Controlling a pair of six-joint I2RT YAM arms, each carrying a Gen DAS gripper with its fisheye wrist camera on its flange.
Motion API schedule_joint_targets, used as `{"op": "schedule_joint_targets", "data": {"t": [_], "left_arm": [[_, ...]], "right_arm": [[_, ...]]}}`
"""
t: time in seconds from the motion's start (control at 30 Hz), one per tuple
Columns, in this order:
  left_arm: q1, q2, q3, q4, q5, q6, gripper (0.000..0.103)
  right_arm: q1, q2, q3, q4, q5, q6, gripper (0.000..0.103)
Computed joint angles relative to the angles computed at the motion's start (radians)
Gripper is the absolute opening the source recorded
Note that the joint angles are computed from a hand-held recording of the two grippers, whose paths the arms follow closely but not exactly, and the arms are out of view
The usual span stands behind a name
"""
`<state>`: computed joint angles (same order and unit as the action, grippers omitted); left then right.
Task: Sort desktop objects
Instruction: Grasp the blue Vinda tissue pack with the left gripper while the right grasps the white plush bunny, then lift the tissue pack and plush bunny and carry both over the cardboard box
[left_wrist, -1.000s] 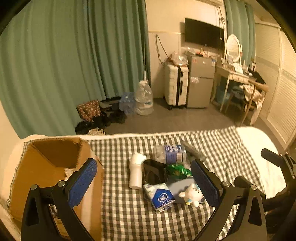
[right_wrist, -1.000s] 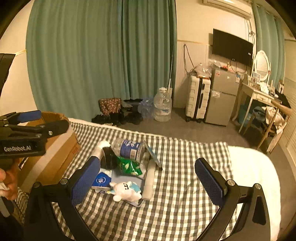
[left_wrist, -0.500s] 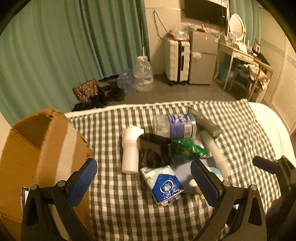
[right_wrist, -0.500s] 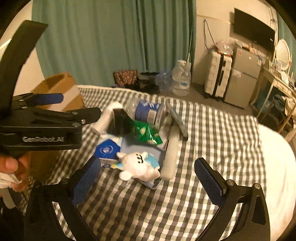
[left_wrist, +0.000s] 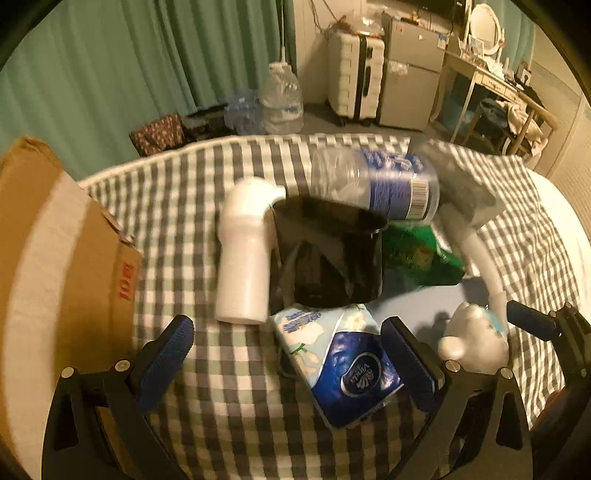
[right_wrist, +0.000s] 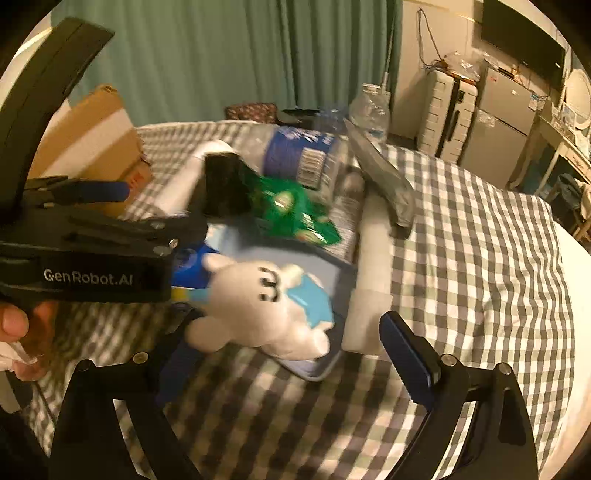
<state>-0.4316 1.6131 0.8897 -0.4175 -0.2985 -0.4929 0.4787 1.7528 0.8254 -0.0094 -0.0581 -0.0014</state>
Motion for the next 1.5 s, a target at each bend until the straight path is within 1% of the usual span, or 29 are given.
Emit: {"op": "schedule_joint_targets", "data": {"t": [0.03,0.1,0.17,0.2,0.27,0.3,0.37,0.4,0.43,0.47,0.5,0.53,0.57,0.63,0.67,0.77,0.87,1.0,1.03,1.07,1.13,1.17,1.2,1.23,1.27,1.33,1.4,1.5], "left_arm": [[0.006,0.006,-0.002,0.008,0.018,-0.002,0.103],[-0.002,0.027,-0.001,0.016,0.020,-0.002,0.103],[-0.015,0.047,0.005,0.009,0.010,0.002,0.103],[-0.019,0.049,0.003,0.006,0.009,-0.001,0.103],[-0.014,0.039,-0.004,0.001,0.026,-0.014,0.103],[-0.009,0.033,-0.003,-0.007,0.036,-0.020,0.102],[0.004,0.018,-0.014,-0.010,0.072,-0.026,0.095],[-0.001,0.009,-0.014,-0.021,0.079,-0.034,0.093],[0.000,0.004,-0.015,-0.027,0.085,-0.034,0.089],[-0.003,-0.002,-0.016,-0.034,0.088,-0.032,0.083],[-0.009,-0.009,-0.014,-0.042,0.087,-0.029,0.079],[-0.013,-0.014,-0.015,-0.045,0.088,-0.025,0.068],[-0.017,-0.022,-0.012,-0.056,0.089,-0.024,0.067],[-0.020,-0.033,-0.008,-0.072,0.079,-0.020,0.065],[-0.016,-0.039,-0.003,-0.080,0.080,-0.012,0.064],[-0.003,-0.073,-0.005,-0.092,0.083,-0.006,0.062],[0.009,-0.100,0.001,-0.103,0.077,0.001,0.061],[0.020,-0.154,0.002,-0.125,0.066,0.000,0.059],[0.024,-0.160,0.009,-0.131,0.060,0.002,0.045],[0.022,-0.177,0.013,-0.146,0.043,-0.003,0.038],[0.028,-0.211,0.014,-0.159,0.038,0.000,0.037],[0.028,-0.221,0.016,-0.160,0.038,0.002,0.033],[0.031,-0.231,0.018,-0.165,0.037,0.008,0.030],[0.030,-0.237,0.018,-0.167,0.034,0.013,0.027],[0.030,-0.244,0.016,-0.167,0.033,0.015,0.027],[0.037,-0.245,0.007,-0.169,0.043,0.006,0.027],[0.049,-0.226,0.001,-0.170,0.090,-0.007,0.030],[0.050,-0.211,-0.016,-0.161,0.139,-0.034,0.044]], "right_arm": [[-0.017,0.011,0.006,-0.002,-0.023,0.010,0.090],[-0.038,0.016,0.004,0.003,-0.037,0.025,0.082],[-0.045,0.015,0.016,-0.015,-0.009,0.031,0.058],[-0.050,0.018,0.020,-0.019,0.003,0.026,0.043],[-0.074,0.021,0.026,-0.030,0.006,0.021,0.037],[-0.086,0.023,0.029,-0.036,-0.008,0.022,0.037],[-0.094,0.028,0.035,-0.048,-0.024,0.018,0.038],[-0.087,0.025,0.030,-0.043,-0.011,0.017,0.040],[-0.078,0.016,0.020,-0.031,0.003,0.014,0.042],[-0.068,0.016,0.017,-0.025,0.015,0.009,0.052],[-0.059,0.012,0.012,-0.020,0.015,0.000,0.057],[-0.050,0.008,0.006,-0.010,0.012,-0.006,0.066],[-0.038,-0.003,-0.008,0.009,0.014,-0.010,0.070],[-0.021,-0.025,-0.027,0.031,0.026,-0.022,0.072],[-0.013,-0.036,-0.037,0.043,0.031,-0.030,0.075],[-0.004,-0.045,-0.057,0.095,0.014,-0.055,0.082],[0.020,-0.028,-0.069,0.164,0.044,-0.092,0.082],[0.050,-0.005,-0.063,0.196,0.063,-0.130,0.083],[0.058,0.003,-0.051,0.194,0.060,-0.137,0.083],[0.065,0.011,-0.041,0.189,0.056,-0.145,0.082],[0.076,0.025,-0.024,0.178,0.055,-0.154,0.079],[0.084,0.031,-0.015,0.171,0.059,-0.166,0.075],[0.091,0.035,-0.007,0.161,0.073,-0.175,0.068],[0.096,0.027,-0.009,0.147,0.094,-0.184,0.066],[0.094,0.020,-0.009,0.128,0.099,-0.192,0.066],[0.082,0.010,-0.003,0.099,0.062,-0.194,0.065],[0.072,-0.019,-0.023,0.104,0.053,-0.201,0.065],[0.060,-0.085,-0.050,0.118,0.039,-0.193,0.065]]}}
